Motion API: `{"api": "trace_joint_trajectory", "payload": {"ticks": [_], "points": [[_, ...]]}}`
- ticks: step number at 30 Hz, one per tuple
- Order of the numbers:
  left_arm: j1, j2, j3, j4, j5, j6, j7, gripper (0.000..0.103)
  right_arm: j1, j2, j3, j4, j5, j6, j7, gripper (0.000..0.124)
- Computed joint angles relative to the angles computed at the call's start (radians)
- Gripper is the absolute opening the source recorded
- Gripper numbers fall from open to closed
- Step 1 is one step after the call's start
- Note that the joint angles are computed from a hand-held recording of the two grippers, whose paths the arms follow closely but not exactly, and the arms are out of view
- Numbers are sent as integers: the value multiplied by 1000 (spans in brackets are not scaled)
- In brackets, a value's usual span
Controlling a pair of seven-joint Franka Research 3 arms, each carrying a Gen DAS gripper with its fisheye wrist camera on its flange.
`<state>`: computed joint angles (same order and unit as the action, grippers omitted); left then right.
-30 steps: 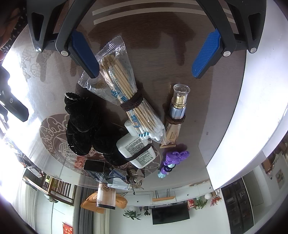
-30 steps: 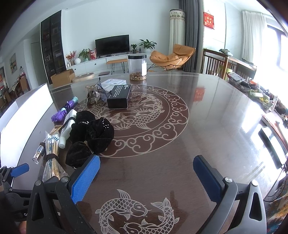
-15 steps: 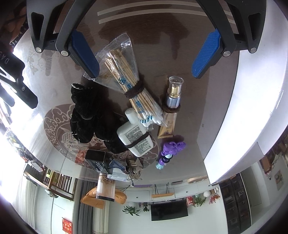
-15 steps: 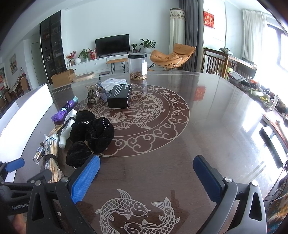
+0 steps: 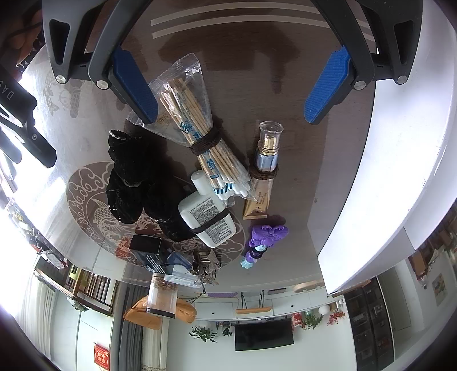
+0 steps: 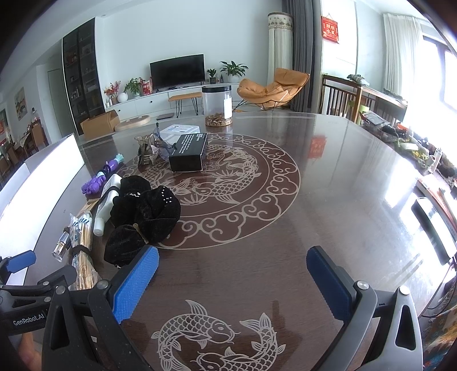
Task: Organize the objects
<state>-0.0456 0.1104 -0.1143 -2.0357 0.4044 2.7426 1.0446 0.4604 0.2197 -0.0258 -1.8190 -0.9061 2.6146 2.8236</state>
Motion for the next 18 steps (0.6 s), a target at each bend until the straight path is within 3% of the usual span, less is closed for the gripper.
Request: {"api": "trace_joint_trajectory", "payload": {"ticks": [18], "points": [[6,-13,1,-27,6,-21,19,103,-11,5,1,-3,71,6,-37,103]]}}
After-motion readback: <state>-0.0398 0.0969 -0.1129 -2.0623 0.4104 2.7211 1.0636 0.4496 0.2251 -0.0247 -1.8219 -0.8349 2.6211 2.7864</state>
